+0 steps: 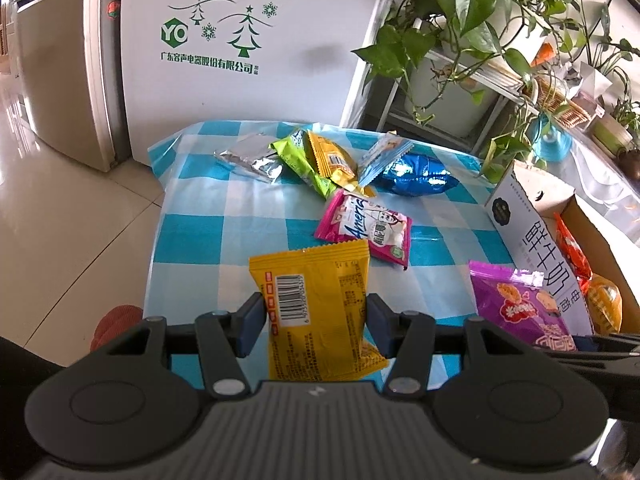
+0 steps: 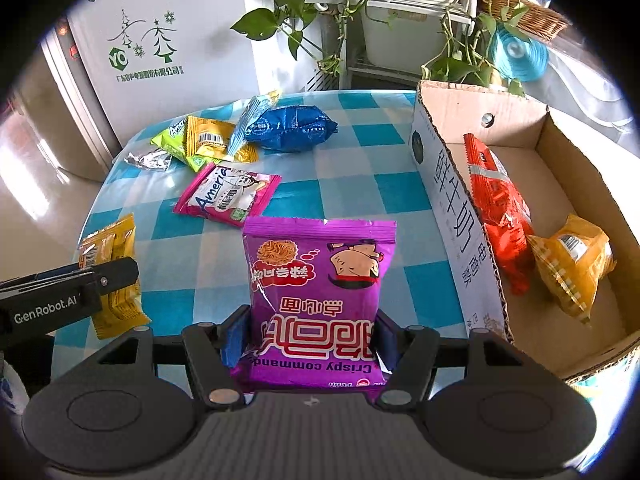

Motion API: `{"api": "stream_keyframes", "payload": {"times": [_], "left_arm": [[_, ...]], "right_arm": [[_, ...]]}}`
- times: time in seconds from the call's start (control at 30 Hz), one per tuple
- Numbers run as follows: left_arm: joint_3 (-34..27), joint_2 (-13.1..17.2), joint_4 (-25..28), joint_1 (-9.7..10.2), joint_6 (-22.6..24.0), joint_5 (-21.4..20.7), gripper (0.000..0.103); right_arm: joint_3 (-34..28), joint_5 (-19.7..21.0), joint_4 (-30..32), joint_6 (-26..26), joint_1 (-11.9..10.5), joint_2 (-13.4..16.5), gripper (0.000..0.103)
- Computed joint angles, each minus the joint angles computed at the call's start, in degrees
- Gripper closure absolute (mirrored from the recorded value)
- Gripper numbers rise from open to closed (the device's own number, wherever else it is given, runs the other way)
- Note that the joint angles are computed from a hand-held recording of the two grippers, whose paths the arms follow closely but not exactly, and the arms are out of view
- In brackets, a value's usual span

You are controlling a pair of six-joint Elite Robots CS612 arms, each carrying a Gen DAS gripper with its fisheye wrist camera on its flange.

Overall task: Organize snacks
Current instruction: 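Carry the purple bag and small yellow bag up over the cardboard box, then open right gripper to drop purple bag in box while left gripper releases yellow bag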

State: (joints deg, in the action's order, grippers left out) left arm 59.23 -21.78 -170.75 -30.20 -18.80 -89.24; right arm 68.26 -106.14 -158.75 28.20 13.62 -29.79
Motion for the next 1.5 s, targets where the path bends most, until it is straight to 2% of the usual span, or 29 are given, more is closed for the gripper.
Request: {"api": "stream_keyframes", "payload": {"times": [0.23, 0.33, 0.5, 0.67, 0.73, 0.93, 1.07, 1.23, 1.5], "left_arm": [[-0.24, -0.11, -1.78, -0.30, -0.36, -0.62, 0.050], [-1.08, -0.03, -3.46, -0.72, 0.60, 0.35, 0.050], [-2.78, -0.01, -5.24, -1.25, 0.00, -0.70, 0.050], [-5.14, 0.53, -5.22, -1.84, 0.00, -2.57, 0.050], [-6.45, 0.94, -4.52, -2.10, 0.23, -3.19, 0.050], [-11.13, 2.72, -1.69, -2.96, 0.92, -5.80, 0.050], [-14.72, 4.20, 0.81, -3.63, 1.61, -8.32, 0.050], [-18.47, 5.96, 3.81, -4.86, 3.66, -10.39, 0.050], [-22.21, 8.07, 8.61, -6.25, 5.64, -17.11, 0.049]], "right_arm": [[0.91, -0.43, -2.72, -0.81, -0.25, -0.69, 0.034], [1.31, -1.65, -4.21, -1.89, -0.52, -1.24, 0.034], [3.21, -3.52, -8.62, -3.11, -1.54, -2.77, 0.034], [5.59, -6.38, -12.55, -2.21, -2.99, -4.31, 0.034], [6.62, -7.74, -13.01, -0.94, -3.58, -4.92, 0.034], [10.35, -8.50, -15.71, 7.72, -6.14, -6.74, 0.034], [12.35, -7.48, -15.96, 12.93, -7.42, -7.68, 0.034], [13.49, -7.25, -16.69, 16.74, -8.20, -8.17, 0.034], [14.07, -5.86, -18.15, 17.68, -9.11, -8.36, 0.034]]}}
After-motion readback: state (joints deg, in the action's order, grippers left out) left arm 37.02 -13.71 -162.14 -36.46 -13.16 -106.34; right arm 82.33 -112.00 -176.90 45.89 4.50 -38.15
